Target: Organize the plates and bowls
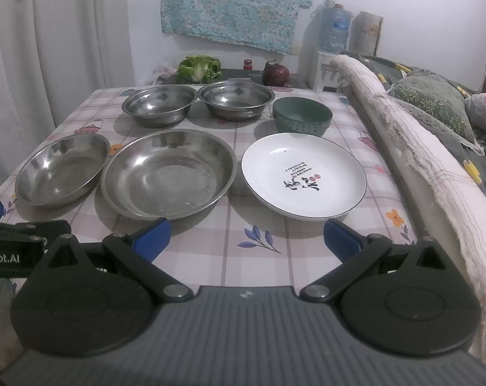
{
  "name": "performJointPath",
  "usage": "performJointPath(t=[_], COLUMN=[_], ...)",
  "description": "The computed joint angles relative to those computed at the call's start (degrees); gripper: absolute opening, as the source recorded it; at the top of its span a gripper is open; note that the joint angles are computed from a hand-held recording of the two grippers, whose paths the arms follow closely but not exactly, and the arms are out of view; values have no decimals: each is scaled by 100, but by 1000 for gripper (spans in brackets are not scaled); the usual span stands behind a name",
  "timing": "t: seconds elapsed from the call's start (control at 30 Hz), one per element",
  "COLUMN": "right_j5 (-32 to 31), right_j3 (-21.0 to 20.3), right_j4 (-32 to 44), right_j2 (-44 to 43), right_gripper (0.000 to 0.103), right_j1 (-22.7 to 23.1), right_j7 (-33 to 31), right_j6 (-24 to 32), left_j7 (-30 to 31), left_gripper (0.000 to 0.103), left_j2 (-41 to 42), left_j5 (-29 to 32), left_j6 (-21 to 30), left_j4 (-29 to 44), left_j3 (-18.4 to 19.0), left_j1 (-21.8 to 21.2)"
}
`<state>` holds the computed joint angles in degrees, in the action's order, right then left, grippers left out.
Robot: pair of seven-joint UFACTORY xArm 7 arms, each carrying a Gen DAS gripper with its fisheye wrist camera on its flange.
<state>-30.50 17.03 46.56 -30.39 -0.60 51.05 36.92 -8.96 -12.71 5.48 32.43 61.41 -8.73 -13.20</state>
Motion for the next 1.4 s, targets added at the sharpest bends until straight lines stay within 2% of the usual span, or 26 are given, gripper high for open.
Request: performJointPath(t=[1.4], right_j5=[6], right_j3=[0], right_j4=[59], right_j2=[33], right_gripper=[102], right_j1=[56], right_j7=[20], right_j6=[66], left_j7=[-35], left_gripper=[103], left_j2=[5], left_j5=[31], left_j6=[85], left_j4=[-4], left_j3=[31], left_j1=[59])
